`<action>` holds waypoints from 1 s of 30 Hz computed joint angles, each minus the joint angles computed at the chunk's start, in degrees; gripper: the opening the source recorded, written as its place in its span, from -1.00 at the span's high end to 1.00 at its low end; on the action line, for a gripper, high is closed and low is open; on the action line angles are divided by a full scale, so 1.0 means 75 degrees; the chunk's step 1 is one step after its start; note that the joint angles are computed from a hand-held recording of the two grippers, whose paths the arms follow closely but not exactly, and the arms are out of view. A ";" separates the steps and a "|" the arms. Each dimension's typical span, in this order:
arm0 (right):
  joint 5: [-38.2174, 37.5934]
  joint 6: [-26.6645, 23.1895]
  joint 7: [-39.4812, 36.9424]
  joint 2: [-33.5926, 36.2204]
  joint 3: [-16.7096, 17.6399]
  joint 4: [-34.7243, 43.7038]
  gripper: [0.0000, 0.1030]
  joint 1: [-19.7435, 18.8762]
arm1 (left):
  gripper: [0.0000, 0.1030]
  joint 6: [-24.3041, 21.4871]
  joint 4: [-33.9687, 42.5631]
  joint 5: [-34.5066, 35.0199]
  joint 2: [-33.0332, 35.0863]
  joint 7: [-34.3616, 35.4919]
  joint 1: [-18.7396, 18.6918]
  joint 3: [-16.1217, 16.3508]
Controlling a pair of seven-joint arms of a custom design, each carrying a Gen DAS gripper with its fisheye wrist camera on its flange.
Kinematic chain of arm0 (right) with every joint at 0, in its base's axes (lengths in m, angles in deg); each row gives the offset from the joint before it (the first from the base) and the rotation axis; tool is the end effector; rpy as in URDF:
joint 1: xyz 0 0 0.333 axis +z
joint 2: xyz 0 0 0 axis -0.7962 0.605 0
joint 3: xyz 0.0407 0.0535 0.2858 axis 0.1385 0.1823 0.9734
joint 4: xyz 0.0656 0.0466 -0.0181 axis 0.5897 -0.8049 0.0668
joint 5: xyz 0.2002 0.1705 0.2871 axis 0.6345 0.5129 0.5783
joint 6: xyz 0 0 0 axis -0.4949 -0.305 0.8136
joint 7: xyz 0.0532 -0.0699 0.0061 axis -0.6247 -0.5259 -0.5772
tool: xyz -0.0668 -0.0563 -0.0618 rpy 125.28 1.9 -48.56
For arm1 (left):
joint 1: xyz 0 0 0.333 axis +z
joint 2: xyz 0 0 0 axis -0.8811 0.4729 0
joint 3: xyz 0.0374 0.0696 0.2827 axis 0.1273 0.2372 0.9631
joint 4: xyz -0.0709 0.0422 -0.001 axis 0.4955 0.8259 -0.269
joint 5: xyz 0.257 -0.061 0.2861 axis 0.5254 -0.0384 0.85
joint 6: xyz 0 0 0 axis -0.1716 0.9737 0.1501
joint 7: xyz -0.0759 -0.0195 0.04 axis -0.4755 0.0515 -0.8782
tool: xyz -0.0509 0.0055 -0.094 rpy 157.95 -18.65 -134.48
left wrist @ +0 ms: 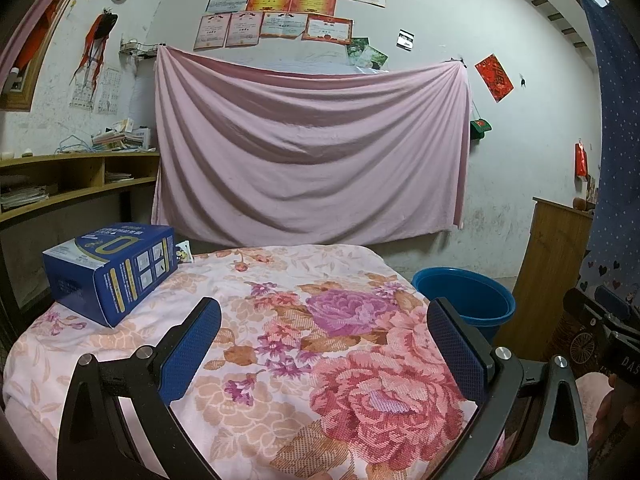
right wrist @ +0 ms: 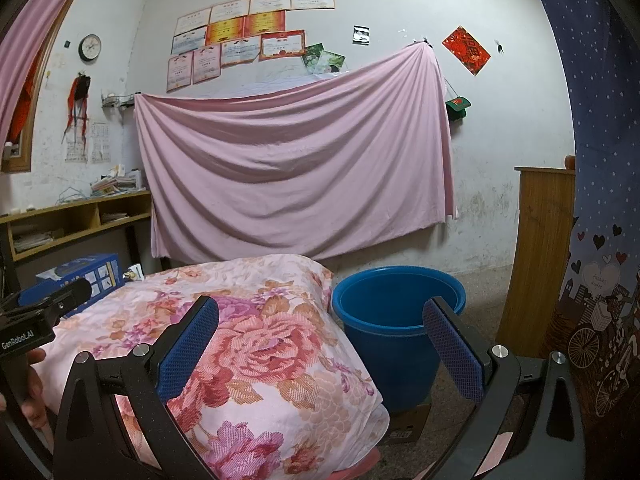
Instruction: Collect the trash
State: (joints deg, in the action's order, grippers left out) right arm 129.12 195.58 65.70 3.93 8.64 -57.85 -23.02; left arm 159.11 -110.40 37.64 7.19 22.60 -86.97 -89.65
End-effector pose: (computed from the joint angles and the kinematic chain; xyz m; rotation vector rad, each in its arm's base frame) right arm 0.6281 0.1817 0.5392 -1.4471 1.2438 -0.9491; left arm 0.6150 -0.3548 0.5273 -1.4802 1.3766 -1.1675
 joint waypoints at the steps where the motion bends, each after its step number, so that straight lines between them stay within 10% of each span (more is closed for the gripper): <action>1: 0.0011 -0.0001 -0.0005 -0.0008 -0.0005 -0.0008 -1.00 0.0009 | -0.96 0.0004 0.0004 0.0007 0.0004 -0.0010 -0.0002 0.0003; 30: -0.0106 -0.0025 0.0089 -0.0010 0.0044 -0.0008 -1.00 -0.0079 | -0.96 0.0013 -0.0012 0.0008 -0.0005 -0.0015 0.0004 0.0003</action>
State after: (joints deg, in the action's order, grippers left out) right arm 128.33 195.39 66.37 3.85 8.97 -57.91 -23.61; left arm 159.20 -110.49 37.71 7.15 22.48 -86.94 -89.62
